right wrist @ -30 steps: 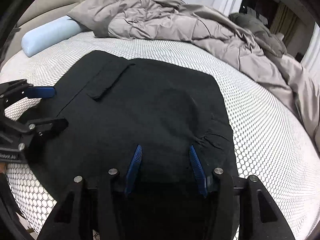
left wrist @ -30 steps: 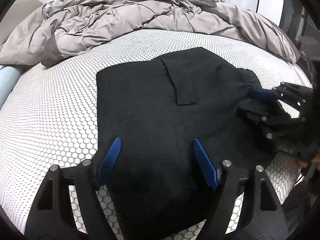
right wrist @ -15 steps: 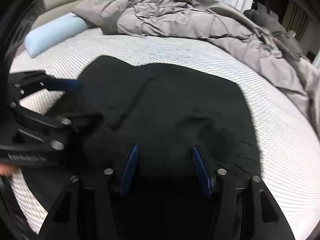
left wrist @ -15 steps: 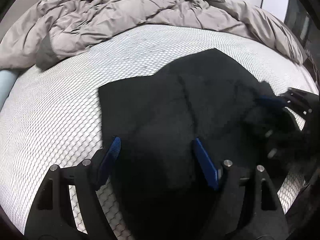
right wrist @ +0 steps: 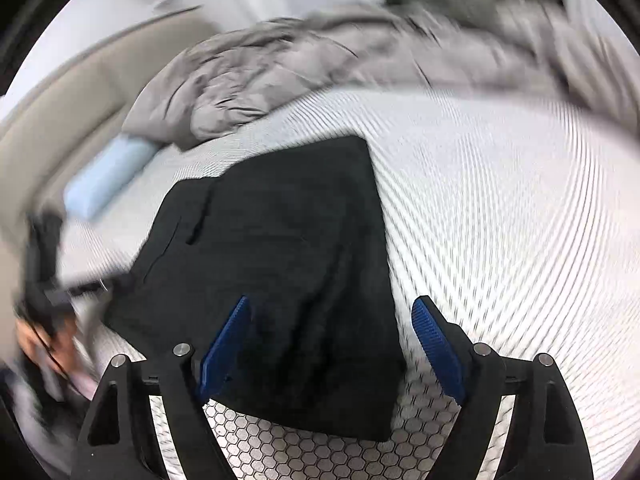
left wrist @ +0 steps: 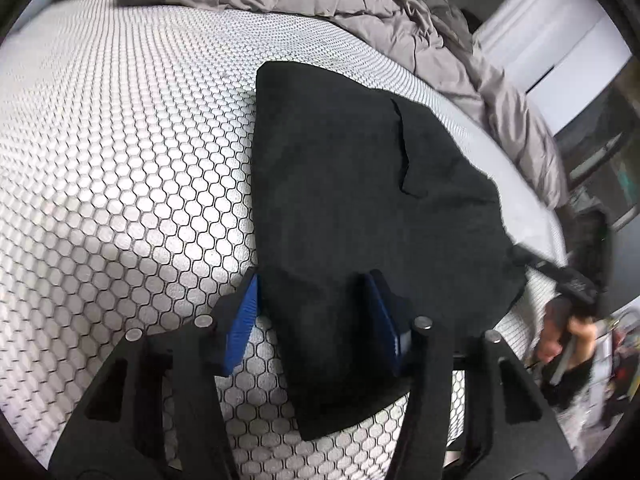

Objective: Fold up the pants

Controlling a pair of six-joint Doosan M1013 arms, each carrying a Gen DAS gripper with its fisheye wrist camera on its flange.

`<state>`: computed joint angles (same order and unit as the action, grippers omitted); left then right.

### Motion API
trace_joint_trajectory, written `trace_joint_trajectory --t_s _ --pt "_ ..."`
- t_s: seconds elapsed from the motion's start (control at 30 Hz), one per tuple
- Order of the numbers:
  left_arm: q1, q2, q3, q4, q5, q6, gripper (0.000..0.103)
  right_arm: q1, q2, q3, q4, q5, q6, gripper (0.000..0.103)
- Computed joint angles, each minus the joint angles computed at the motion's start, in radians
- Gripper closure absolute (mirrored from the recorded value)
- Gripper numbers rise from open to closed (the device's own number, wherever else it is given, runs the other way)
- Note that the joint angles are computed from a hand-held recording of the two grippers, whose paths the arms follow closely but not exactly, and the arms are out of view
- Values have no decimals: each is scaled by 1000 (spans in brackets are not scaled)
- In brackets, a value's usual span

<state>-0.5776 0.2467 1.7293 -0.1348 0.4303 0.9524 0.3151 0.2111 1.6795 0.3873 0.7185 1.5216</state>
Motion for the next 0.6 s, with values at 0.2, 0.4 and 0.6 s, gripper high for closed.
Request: trace_joint_trajectory --t_s 0.2,0.4,0.6 --pt "0 40 -72 188 45 -147 62 -23 37 5 204 30 -79 59" --pt "5 45 -76 237 35 -211 61 29 31 4 57 -38 -11 57" --pt "-107 -8 -48 736 203 -586 30 42 1 16 -101 -103 123 19"
